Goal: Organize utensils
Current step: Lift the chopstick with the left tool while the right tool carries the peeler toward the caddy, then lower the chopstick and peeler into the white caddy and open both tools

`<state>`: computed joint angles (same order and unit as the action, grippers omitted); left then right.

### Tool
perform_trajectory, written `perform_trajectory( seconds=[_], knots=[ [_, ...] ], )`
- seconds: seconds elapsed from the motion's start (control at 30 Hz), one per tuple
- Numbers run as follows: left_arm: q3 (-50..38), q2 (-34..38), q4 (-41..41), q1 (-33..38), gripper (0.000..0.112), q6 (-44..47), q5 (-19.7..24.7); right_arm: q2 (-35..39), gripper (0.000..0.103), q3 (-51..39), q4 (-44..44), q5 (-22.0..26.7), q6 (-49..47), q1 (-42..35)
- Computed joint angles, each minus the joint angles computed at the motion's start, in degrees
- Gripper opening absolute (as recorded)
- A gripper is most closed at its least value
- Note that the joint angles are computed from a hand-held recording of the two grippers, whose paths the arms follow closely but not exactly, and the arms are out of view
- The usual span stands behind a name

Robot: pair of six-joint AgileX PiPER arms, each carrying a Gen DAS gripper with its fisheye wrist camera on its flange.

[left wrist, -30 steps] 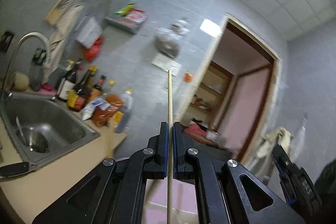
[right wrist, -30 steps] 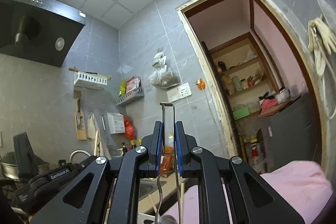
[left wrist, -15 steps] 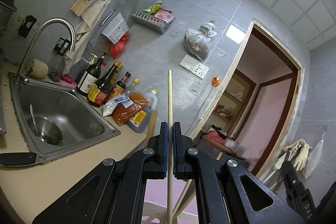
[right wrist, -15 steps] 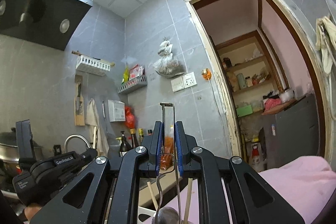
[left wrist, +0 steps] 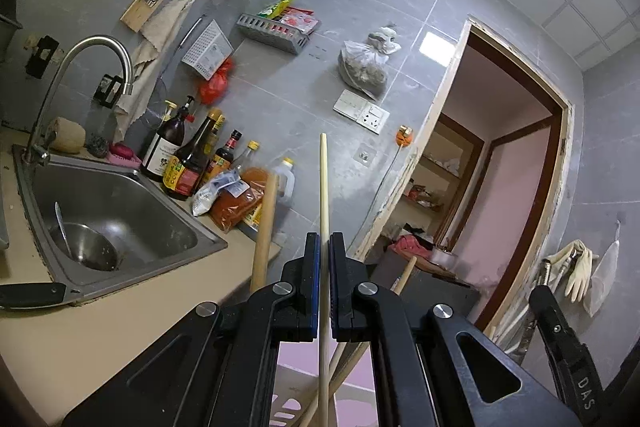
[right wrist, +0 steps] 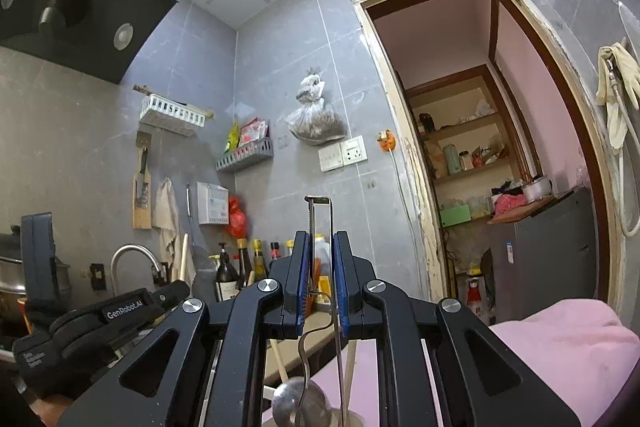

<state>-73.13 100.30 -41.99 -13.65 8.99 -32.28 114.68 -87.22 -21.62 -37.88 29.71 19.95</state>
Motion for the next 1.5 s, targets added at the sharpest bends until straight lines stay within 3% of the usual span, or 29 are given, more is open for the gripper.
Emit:
perform_trajectory(
  seconds=[0.37,0.73,1.07,1.13,1.2,1.37,1.5],
  knots=[
    [3.8,-1.58,3.63,0.41,0.002,-1.33,2.74,0.25,0.011,1.2,-4.65,2.62,6.04,-1.11],
    [5.06,-1.1,0.82,-3.0,0.003,6.91,0.57,0.39,0.013,1.14,-8.64,3.0,8.56,-1.27],
    [6.13,-1.28,-0.16,-5.44,0.004,12.27,-0.16,-0.03,0.029,2.33,-7.44,1.46,7.25,-1.14],
    [6.42,-1.46,0.08,-5.46,0.01,11.63,-0.41,-0.32,0.034,2.95,-6.65,0.86,6.34,-1.07],
    [6.96,-1.91,0.11,-5.45,0.027,10.75,-0.73,-0.54,0.046,3.3,-6.56,0.42,6.51,-1.14],
    [8.86,-3.86,-1.37,-6.0,0.029,10.49,-3.12,-2.2,0.052,5.33,-3.64,0.1,4.13,-1.04],
    [9.66,-5.23,-2.77,-6.52,0.039,11.91,-3.69,-4.42,0.066,7.77,-0.7,0.18,1.6,-1.33]
  ],
)
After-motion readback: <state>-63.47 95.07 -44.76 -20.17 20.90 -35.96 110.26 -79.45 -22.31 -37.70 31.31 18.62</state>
